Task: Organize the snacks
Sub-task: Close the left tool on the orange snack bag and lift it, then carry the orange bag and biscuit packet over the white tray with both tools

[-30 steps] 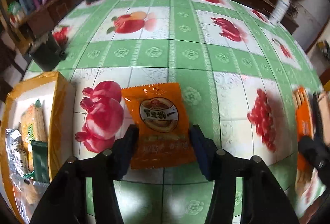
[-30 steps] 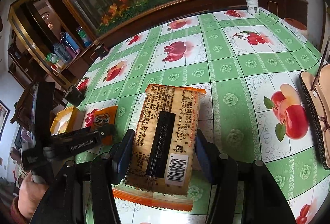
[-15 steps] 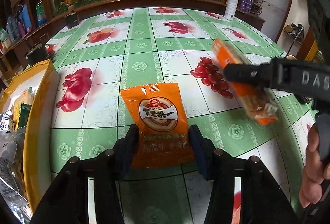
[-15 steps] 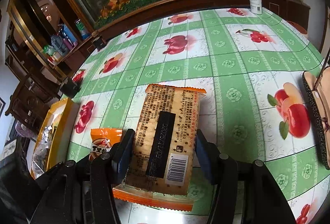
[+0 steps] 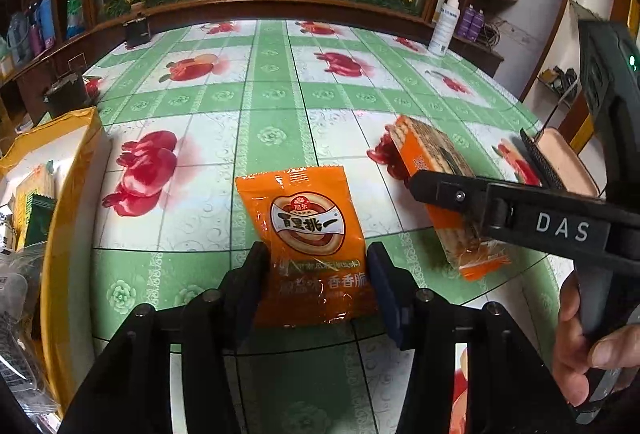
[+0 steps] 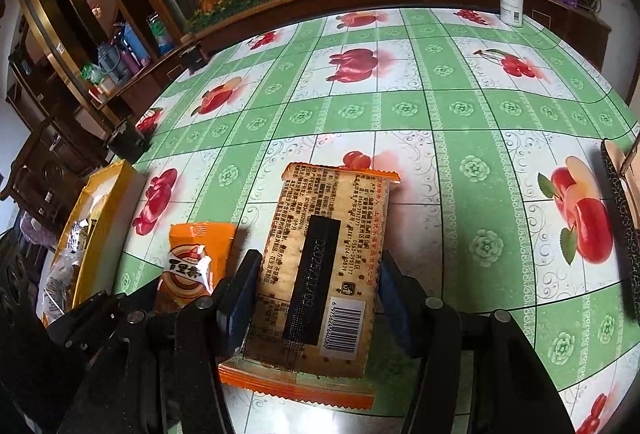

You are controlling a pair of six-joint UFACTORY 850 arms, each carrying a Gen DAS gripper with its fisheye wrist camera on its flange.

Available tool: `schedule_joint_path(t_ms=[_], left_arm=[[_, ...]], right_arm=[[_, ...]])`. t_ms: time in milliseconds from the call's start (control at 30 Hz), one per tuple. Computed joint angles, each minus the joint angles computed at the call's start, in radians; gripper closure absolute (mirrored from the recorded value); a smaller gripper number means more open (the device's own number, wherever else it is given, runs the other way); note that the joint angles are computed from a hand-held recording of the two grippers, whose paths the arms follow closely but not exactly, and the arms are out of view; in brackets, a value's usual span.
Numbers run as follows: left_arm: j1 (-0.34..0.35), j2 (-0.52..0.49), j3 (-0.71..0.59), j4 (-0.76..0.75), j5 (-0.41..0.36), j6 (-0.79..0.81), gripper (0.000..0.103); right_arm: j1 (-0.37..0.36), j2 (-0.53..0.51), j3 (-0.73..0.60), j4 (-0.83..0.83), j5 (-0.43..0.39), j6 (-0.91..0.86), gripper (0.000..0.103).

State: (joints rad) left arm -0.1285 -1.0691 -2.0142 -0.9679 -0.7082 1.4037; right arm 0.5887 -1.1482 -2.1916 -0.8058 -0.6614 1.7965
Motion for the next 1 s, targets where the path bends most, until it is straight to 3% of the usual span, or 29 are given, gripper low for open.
schedule_joint_path(t_ms=[167, 367, 1000], left_arm=[[0.007, 0.010, 0.013, -0.046, -0.014, 0.035, 0.053], [0.016, 0.062, 0.091, -0.181, 0.017, 0.183, 0.053], [0.023, 0.062, 0.089, -0.217, 0.039, 0.196, 0.053]], right_arm=[[0.002, 0.010, 0.016, -0.018, 0.013, 0.027, 0.042], [0.010, 0.024, 0.031, -0.068, 0.005, 0.068, 0.042], [0.011, 0.032, 0.042, -0.108, 0.040, 0.087, 0.042]])
